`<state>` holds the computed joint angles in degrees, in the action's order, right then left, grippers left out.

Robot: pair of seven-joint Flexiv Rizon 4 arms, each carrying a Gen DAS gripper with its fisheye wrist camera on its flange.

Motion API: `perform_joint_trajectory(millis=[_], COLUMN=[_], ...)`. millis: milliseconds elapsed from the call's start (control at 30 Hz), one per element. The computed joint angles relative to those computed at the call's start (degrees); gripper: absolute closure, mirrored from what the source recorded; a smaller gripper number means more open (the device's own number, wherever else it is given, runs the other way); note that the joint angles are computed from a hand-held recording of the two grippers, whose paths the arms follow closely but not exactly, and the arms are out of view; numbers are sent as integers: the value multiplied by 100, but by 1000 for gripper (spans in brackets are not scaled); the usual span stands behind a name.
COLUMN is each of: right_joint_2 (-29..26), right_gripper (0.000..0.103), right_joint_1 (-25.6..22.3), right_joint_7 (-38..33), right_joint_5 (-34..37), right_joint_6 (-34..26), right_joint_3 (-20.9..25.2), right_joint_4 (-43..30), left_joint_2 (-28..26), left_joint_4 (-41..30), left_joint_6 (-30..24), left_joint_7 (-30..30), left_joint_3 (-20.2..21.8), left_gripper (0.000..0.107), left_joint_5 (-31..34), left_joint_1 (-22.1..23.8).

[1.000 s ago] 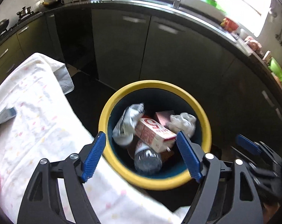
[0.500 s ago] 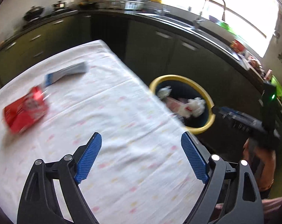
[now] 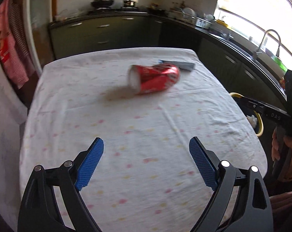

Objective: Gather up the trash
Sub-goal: 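Grasp the red Coca-Cola can with the right tool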

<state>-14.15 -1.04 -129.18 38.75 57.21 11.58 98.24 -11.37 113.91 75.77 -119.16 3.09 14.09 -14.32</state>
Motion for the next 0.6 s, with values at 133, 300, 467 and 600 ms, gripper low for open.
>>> perform_joint_trajectory(millis=[133,300,467,600], right_joint_2=[-334,-961,-1697,-2251], right_gripper=[42,29,27,18], right_joint_1=[298,774,1215,1502], right_joint_7=[-802,-2049,-2348,-2654], right_joint_5=[-640,-2029,-2869,-3429], right_joint_6=[-720,-1876,-2943,-3786], right_joint_3=[174,215,104,26], right_joint_4=[-625,-1663,-2901,-3800], left_joint_2=[177,279,277,261], left_joint_4=[478,858,991,882], left_joint_6=[347,767,1042,1024], left_joint_7=[280,658,917,979], left_joint_3=[-13,-72,-110,18], left_gripper=[18,18,18,17], left_joint_5=[-340,-766,-1013,-823], left_joint_1=[279,464,504,396])
